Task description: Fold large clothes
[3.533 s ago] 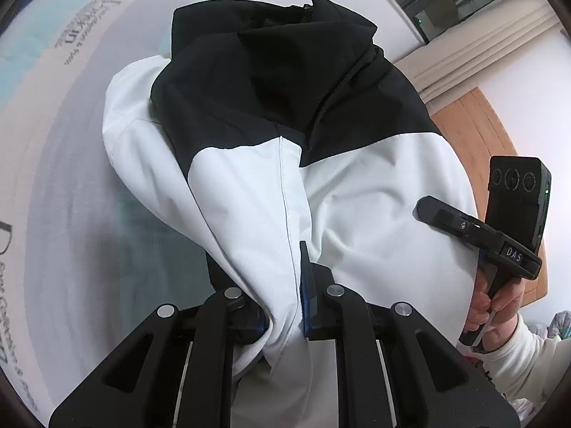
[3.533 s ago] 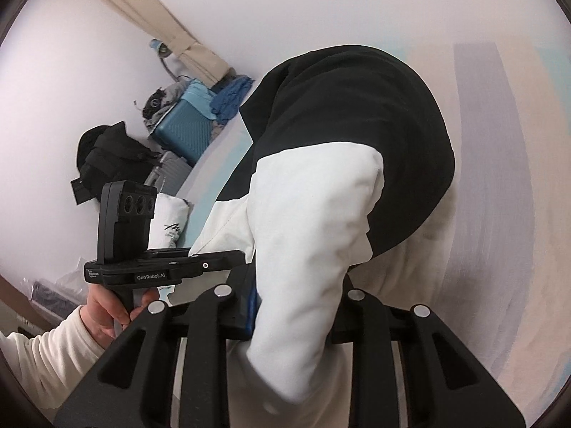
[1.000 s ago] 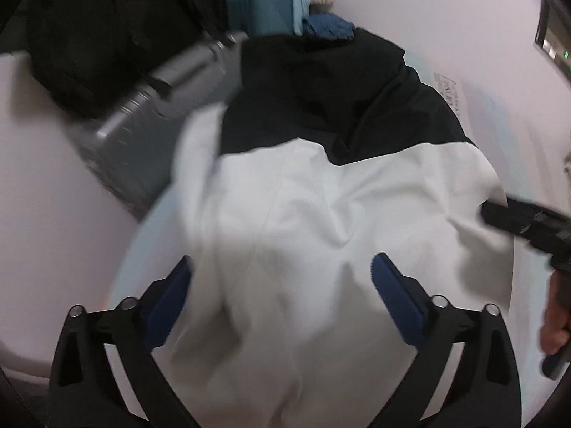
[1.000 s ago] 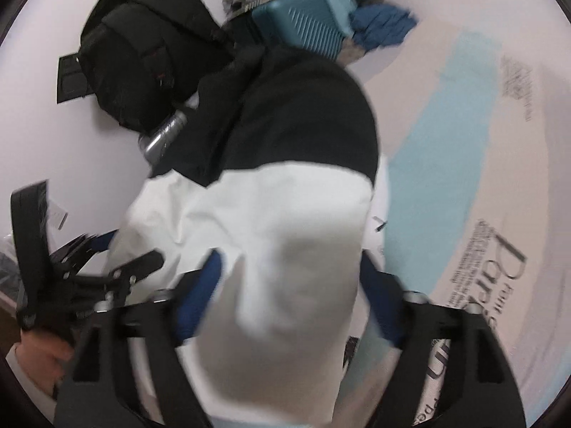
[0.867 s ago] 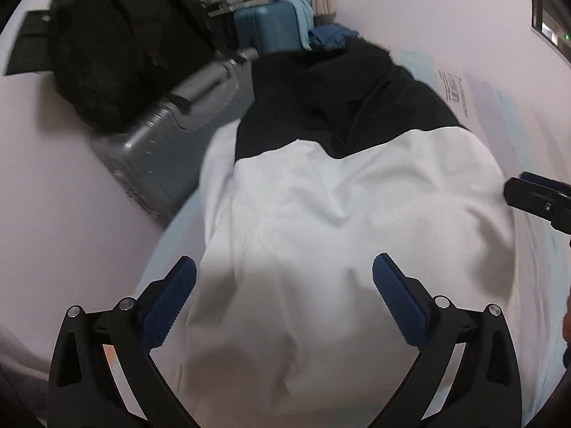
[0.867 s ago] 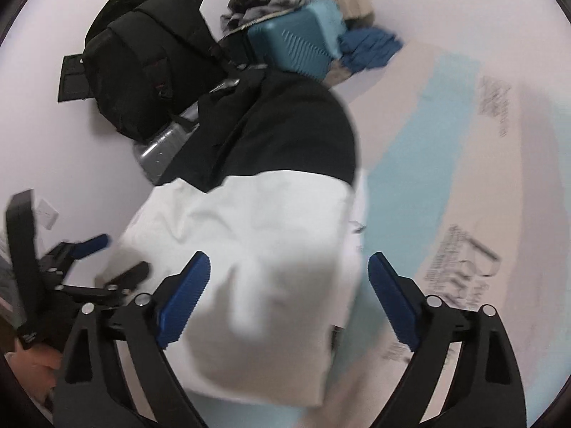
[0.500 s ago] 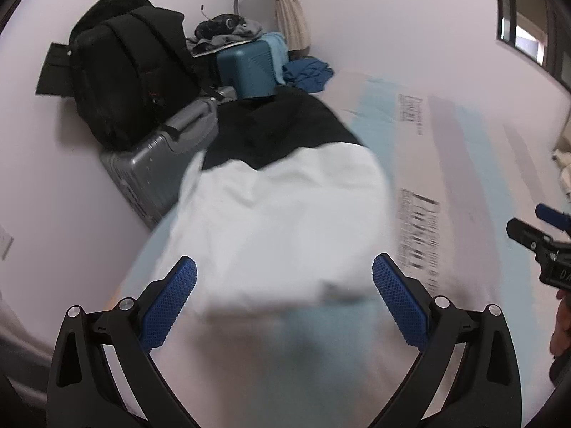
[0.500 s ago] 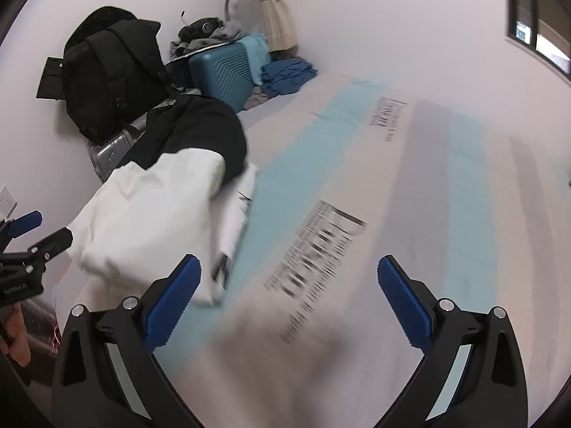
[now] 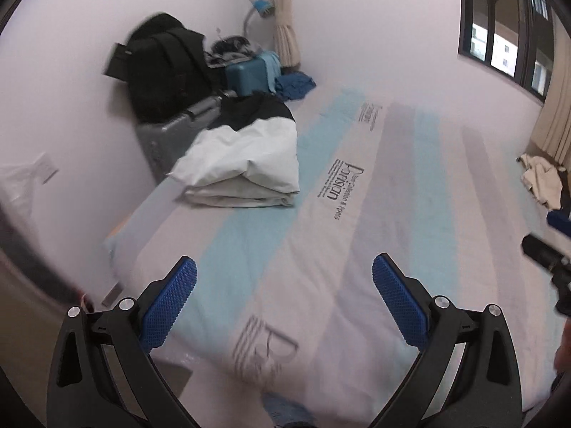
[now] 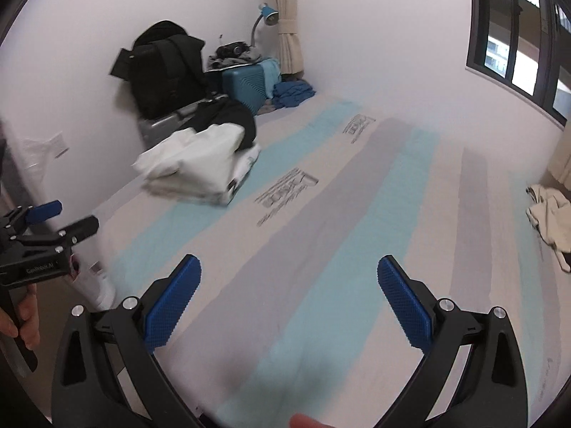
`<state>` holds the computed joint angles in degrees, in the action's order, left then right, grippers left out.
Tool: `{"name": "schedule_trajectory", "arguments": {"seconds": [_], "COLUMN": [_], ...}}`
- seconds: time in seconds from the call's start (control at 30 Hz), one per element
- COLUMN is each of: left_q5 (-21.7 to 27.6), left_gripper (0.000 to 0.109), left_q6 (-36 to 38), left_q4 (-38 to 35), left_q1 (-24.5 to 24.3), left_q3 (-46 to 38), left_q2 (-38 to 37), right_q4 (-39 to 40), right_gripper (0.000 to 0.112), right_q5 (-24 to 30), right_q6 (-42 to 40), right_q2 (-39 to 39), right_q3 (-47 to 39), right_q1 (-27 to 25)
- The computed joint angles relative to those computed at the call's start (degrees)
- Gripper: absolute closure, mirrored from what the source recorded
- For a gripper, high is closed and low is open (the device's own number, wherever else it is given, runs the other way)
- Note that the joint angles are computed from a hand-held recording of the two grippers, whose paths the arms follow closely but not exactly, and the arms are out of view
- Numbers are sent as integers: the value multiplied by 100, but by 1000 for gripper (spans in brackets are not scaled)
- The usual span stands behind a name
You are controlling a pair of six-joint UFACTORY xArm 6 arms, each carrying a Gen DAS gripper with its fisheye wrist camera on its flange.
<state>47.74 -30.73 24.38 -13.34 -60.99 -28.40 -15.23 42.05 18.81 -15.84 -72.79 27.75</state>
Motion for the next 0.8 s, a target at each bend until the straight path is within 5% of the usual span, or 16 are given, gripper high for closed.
{"name": "schedule_trajectory", "arguments": {"seconds": [0.17,0.27,0.53,0.63,0.8], "left_q5": [1150,1380,396,54,-318], "left_gripper": [11,11,11,11,11], "left_q6": [-136,-120,1216,1153,959], "left_q4": [364,566,-897,-556,-377], "left_q1": [-623,-768,328,491,662], "left_q3": [-13,157,1023,1258,1533], "left_q2": [-818,-1133,-1489,-1520,-1695], "right_q4": [-14,-196,-1317,-1986,-2042], "right_gripper": [17,17,17,17,17], "right_q5": [984,1161,969,806,479], "right_q6": [483,714,1799,2296,2757], "right_q2": [-610,-559,-132,50,92], "right_q3": [-96,-242,-196,-143,73], "right_q1": [524,786,1487,1712,1739]}}
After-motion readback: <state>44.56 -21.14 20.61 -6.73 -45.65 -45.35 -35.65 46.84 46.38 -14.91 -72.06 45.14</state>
